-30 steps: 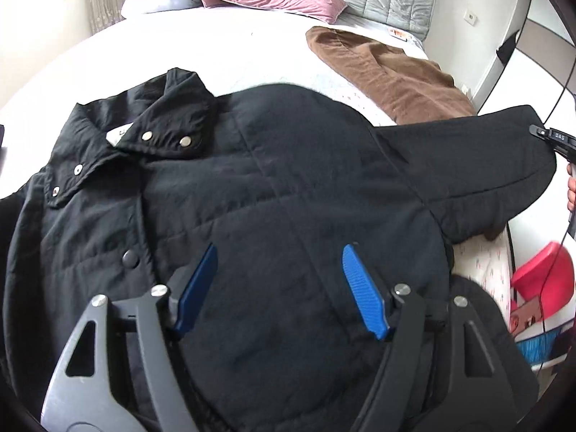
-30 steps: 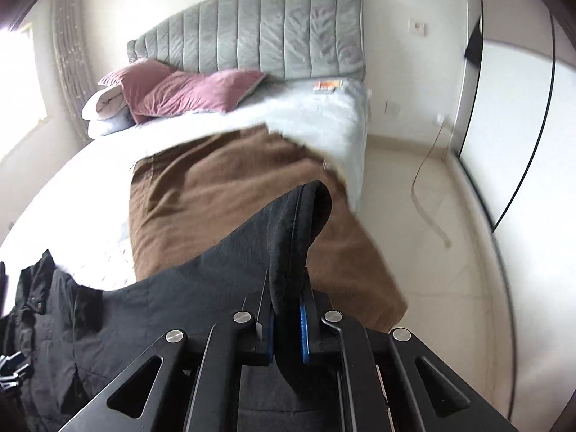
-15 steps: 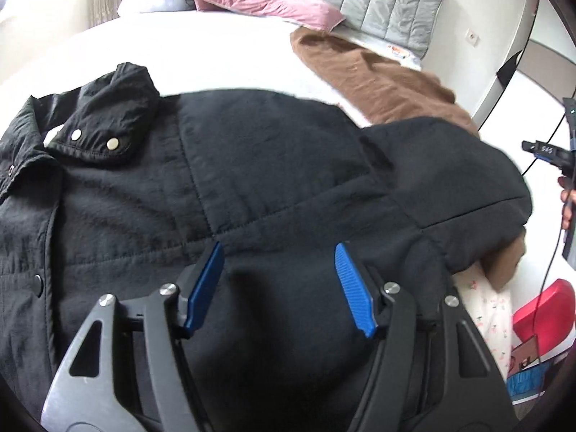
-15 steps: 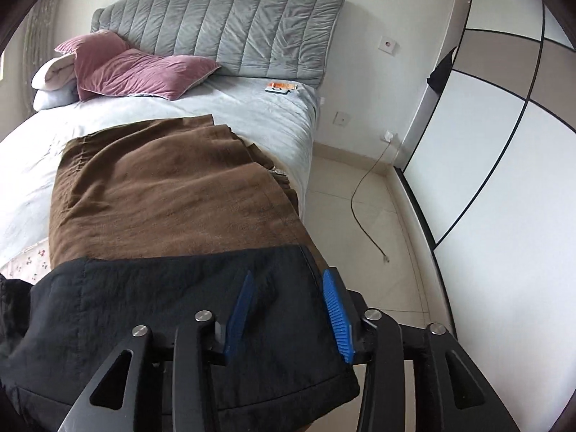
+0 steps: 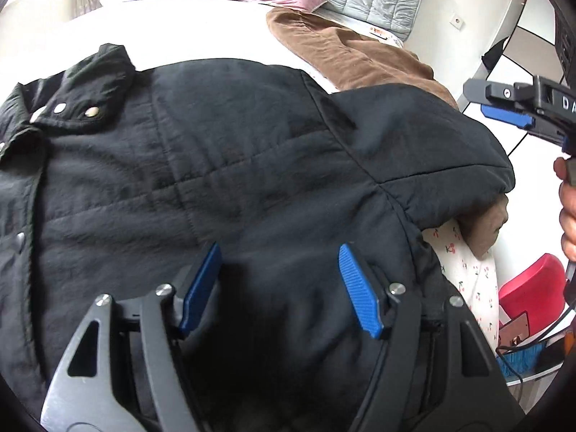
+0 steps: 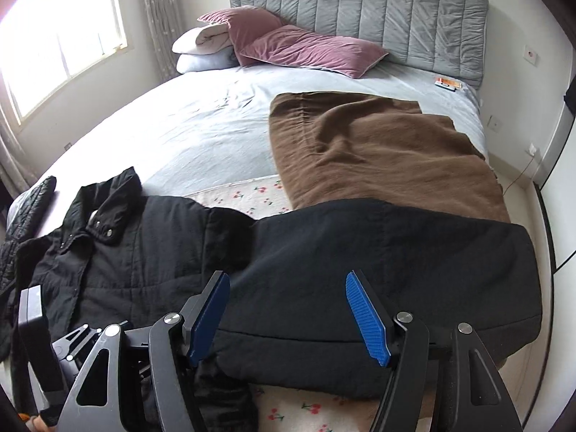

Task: Fold large clothes

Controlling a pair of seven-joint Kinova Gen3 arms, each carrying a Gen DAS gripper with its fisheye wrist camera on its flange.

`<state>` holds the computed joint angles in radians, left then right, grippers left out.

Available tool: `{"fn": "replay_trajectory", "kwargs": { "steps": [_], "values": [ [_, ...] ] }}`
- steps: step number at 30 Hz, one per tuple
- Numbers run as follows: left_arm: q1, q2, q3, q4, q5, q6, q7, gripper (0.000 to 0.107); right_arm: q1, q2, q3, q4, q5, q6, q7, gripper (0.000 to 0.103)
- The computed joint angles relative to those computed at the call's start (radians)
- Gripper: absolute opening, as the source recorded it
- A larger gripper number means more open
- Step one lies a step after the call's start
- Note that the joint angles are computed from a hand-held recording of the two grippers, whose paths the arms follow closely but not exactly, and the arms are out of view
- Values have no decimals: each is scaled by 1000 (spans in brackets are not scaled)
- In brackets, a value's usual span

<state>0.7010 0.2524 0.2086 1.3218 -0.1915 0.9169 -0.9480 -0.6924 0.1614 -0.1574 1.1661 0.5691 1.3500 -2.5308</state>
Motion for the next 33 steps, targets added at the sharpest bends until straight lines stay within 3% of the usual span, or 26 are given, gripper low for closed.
{"fn": "replay_trajectory", "kwargs": {
  "steps": [3,9,14,18,24,27,32,33],
  "values": [
    [-40,-100,-11,51,12,65,8,78,-41,13,-19,-47,-8,33,-17,69],
    [-185,-328,-27,152,7,212,-29,82,-164,48,-39,-150,4,90,-69,77],
    [-318,-510,-99,198,8,364,-100,85,-248,101,-33,-235,-38,116,-93,79],
    [-407,-631,-192,242,-7,432,-198,88,-321,148,-12,-283,-46,135,-108,80],
    [-551,-756,-362,345,-121,433,-365,89,-374,197,8,-317,-97,134,-100,80],
    [-686,-764,-434,396,-171,381,-451,89,-397,226,21,-346,-110,156,-82,80],
    [-807,-666,-665,417,-25,302,-654,86,-413,268,44,-393,-148,180,-63,80],
    [-809,-636,-711,415,15,299,-685,79,-416,271,48,-394,-152,178,-65,80]
  ]
}}
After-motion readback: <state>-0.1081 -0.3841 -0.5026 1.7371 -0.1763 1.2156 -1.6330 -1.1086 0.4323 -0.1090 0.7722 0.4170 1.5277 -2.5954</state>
